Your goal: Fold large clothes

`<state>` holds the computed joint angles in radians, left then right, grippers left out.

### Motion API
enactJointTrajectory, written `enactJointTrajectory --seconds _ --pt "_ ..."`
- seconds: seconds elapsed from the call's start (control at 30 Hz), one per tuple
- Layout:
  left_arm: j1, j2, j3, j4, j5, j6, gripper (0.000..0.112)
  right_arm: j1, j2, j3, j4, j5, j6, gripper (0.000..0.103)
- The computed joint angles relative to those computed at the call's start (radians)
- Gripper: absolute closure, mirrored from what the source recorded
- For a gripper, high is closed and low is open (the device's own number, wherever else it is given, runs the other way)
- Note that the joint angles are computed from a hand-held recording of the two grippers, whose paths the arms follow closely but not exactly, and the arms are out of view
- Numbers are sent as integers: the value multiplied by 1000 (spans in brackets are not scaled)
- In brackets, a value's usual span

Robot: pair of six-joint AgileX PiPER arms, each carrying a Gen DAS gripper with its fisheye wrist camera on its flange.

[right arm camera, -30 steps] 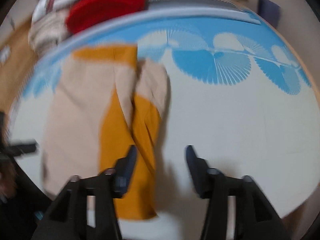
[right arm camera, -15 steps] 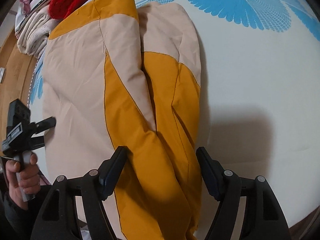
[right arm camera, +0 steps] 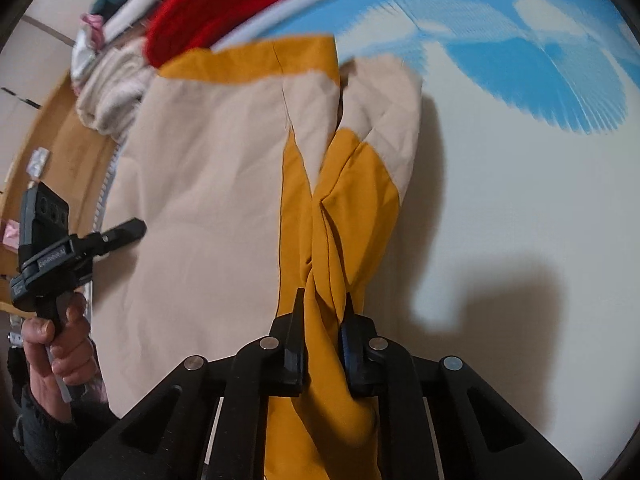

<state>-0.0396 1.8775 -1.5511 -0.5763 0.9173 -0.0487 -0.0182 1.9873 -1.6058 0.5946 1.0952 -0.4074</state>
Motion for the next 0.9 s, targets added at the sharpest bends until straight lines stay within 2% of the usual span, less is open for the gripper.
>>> enactJointTrajectory --seconds 0.13,0.23,0.27,0.4,0.47,0.53,0.67,0.8,0.9 --pt "36 16 -19 157 11 -114 61 79 0 -22 51 -83 -3 90" --pt "21 8 -12 303 9 -201 62 133 24 -61 -58 -88 48 88" --pt "13 -3 -12 320 14 -206 62 149 19 -52 -111 -86 70 84" --pt "-34 -66 27 314 57 -95 62 179 10 -47 -242 -92 145 81" --pt "-92 -92 48 371 99 -72 61 176 2 -44 -255 -94 172 77" --pt "-146 -108 103 422 100 -67 61 169 -17 -22 -268 -107 189 72" --pt "-217 -135 172 553 84 -176 56 153 -51 25 -260 -99 174 68" --pt "-245 -216 208 553 96 -209 56 155 -99 82 -335 -122 204 64" --pt "-274 -234 231 541 91 -163 56 139 -155 130 -282 -136 175 64"
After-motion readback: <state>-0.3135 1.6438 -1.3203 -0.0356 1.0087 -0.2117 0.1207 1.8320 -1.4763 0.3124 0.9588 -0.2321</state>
